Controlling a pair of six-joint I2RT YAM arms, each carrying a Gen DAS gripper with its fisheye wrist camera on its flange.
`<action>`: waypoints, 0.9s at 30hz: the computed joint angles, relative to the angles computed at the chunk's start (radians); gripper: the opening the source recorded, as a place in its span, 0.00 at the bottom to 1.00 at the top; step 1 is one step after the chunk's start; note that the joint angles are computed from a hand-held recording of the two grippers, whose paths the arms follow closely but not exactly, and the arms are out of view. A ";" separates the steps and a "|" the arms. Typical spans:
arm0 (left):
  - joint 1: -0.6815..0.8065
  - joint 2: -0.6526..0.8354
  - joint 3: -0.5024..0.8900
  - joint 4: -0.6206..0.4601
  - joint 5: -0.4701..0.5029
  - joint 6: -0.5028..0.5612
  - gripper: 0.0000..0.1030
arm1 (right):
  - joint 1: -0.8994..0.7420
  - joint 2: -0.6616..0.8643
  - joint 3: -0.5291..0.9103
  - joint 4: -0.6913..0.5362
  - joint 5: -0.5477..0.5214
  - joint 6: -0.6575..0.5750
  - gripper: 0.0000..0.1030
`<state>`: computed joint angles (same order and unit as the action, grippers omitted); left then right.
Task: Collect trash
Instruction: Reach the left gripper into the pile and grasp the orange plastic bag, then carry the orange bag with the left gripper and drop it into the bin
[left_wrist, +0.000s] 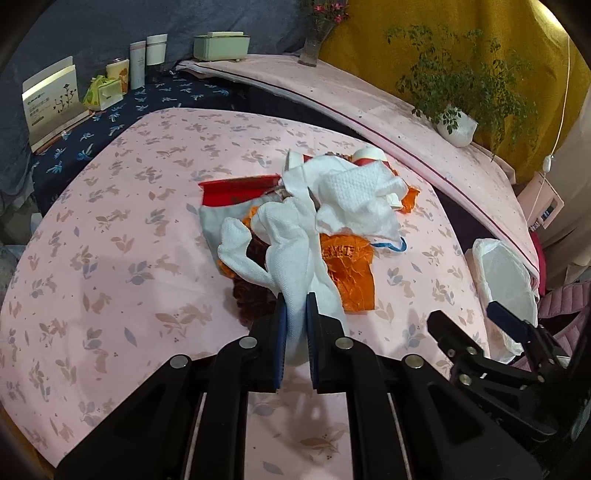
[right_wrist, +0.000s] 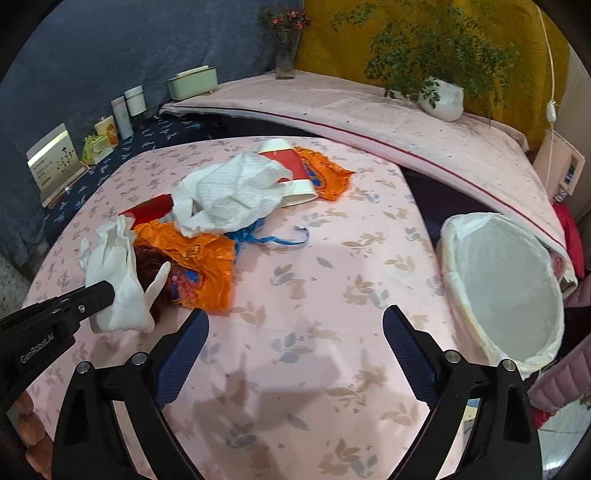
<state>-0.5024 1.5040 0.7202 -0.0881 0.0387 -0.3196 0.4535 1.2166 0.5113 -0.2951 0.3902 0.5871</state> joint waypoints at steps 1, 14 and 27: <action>0.009 -0.008 0.001 -0.002 -0.003 0.006 0.09 | -0.005 0.039 0.009 0.034 -0.019 -0.006 0.81; 0.065 0.032 0.049 0.017 0.030 0.049 0.09 | -0.045 0.400 0.148 0.256 -0.166 -0.075 0.50; 0.036 -0.002 0.041 0.004 0.015 0.040 0.09 | -0.017 0.237 0.078 0.224 -0.167 -0.071 0.05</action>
